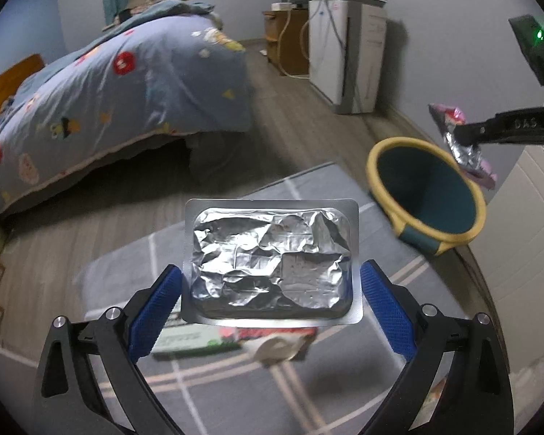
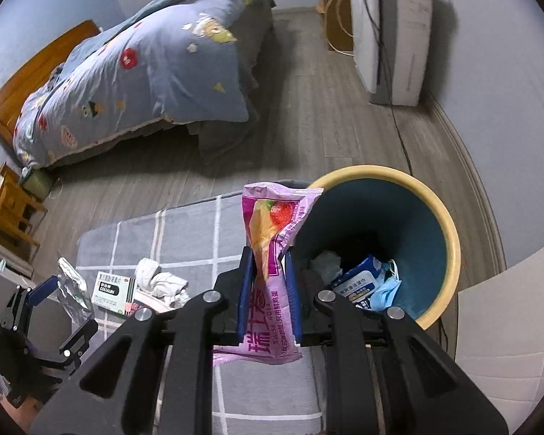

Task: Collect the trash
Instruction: 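Carry the pink wrapper over the bin with the right tool while the left tool carries the foil pack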

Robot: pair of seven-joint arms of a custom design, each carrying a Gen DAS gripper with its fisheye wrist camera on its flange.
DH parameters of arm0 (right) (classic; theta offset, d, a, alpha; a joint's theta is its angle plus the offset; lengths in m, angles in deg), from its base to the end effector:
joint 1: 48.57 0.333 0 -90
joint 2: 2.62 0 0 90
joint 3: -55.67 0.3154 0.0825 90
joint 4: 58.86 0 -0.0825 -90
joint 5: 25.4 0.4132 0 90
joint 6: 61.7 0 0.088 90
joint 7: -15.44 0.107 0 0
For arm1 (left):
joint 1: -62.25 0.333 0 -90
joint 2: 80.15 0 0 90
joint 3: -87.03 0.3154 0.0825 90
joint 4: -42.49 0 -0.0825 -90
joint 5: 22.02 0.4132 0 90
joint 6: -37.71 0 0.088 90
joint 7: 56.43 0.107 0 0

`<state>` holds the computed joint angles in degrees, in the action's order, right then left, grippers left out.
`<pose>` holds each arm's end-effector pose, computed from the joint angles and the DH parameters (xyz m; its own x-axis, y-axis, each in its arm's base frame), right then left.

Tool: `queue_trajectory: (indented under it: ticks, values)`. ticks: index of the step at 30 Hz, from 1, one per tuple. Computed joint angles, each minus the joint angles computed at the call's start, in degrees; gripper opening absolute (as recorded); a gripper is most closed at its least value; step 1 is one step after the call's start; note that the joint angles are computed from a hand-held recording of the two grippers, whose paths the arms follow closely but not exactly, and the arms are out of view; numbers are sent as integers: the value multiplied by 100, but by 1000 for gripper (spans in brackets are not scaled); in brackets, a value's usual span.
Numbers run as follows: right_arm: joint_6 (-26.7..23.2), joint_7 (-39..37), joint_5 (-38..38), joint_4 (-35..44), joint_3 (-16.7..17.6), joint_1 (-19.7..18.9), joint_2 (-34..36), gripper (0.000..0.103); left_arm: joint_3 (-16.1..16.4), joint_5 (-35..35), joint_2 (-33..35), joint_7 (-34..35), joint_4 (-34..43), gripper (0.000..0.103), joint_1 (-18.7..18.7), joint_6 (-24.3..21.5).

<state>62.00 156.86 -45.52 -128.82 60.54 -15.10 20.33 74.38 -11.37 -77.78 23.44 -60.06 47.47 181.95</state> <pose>0.6023 0.4407 0.6086 -0.0713 -0.9802 -0.1846 -0.8213 0.1627 -0.5467 0.5787 -0.2994 0.5915 -0.3792 -0.9235 -0.0576 -0.6940 0.3251 -0.6424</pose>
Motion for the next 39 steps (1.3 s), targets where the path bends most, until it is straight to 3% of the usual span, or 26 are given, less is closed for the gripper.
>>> queue_trajectory:
  ticks: [12,23,28,33,39]
  values:
    - [586,585,397,-1706,-49,-750,-888,17,-54,-27,1113,517,1399,97,-521,-452]
    - [661,846,649,-2107,-12,-1007,-902,17,38,-94,2462,1051,2965,97,-1209,-833]
    - [1052,1135,984,-2539,0,-1150,-1086,18,64,-294,3126,1247,3757,97,-1472,-1129]
    - [1084,1182,842,-2513,1,-1141,-1052,18,199,-285,3648,1306,4406,97,-1691,-1409]
    - [1547,1260,823,-2639,-2,-1161,-1090,23,289,-251,3729,1354,4394,97,-1746,-1138]
